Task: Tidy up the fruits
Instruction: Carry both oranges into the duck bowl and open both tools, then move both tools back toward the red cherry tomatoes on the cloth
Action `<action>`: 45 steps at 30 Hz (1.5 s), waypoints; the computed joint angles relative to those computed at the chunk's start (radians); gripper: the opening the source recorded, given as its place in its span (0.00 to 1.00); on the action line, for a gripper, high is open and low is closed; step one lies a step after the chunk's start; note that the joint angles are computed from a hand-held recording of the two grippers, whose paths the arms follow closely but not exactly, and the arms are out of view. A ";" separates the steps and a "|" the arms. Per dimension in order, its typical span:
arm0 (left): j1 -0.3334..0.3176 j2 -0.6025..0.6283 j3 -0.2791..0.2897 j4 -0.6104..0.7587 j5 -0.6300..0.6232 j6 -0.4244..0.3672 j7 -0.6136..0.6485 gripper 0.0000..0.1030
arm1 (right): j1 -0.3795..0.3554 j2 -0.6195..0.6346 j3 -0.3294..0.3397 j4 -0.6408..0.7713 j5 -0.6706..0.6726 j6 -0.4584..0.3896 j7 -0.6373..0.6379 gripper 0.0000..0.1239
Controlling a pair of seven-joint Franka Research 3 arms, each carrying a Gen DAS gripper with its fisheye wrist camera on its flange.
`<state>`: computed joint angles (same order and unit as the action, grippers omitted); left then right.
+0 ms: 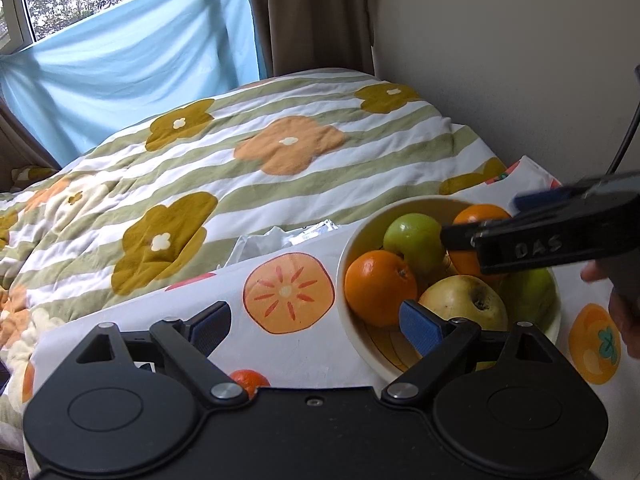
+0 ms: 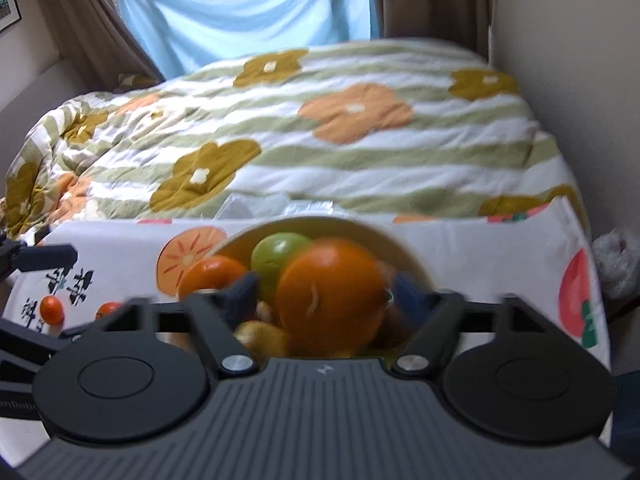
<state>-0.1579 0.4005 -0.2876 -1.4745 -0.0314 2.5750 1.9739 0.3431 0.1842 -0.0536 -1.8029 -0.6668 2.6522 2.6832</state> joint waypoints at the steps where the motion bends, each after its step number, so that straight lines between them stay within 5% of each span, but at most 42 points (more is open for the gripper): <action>1: -0.001 -0.001 0.001 -0.004 0.002 0.003 -0.002 0.91 | 0.006 -0.003 -0.007 -0.001 -0.030 -0.003 0.019 0.83; 21: -0.017 -0.156 0.031 -0.171 0.065 0.137 -0.146 0.91 | -0.018 -0.118 0.057 -0.065 -0.013 -0.020 -0.060 0.83; 32: -0.014 -0.402 0.068 -0.437 0.059 0.244 -0.218 0.91 | -0.056 -0.270 0.157 -0.166 -0.042 -0.031 -0.029 0.83; 45: -0.030 -0.609 0.144 -0.691 0.109 0.267 -0.325 0.91 | -0.115 -0.391 0.270 -0.302 -0.031 0.007 0.050 0.83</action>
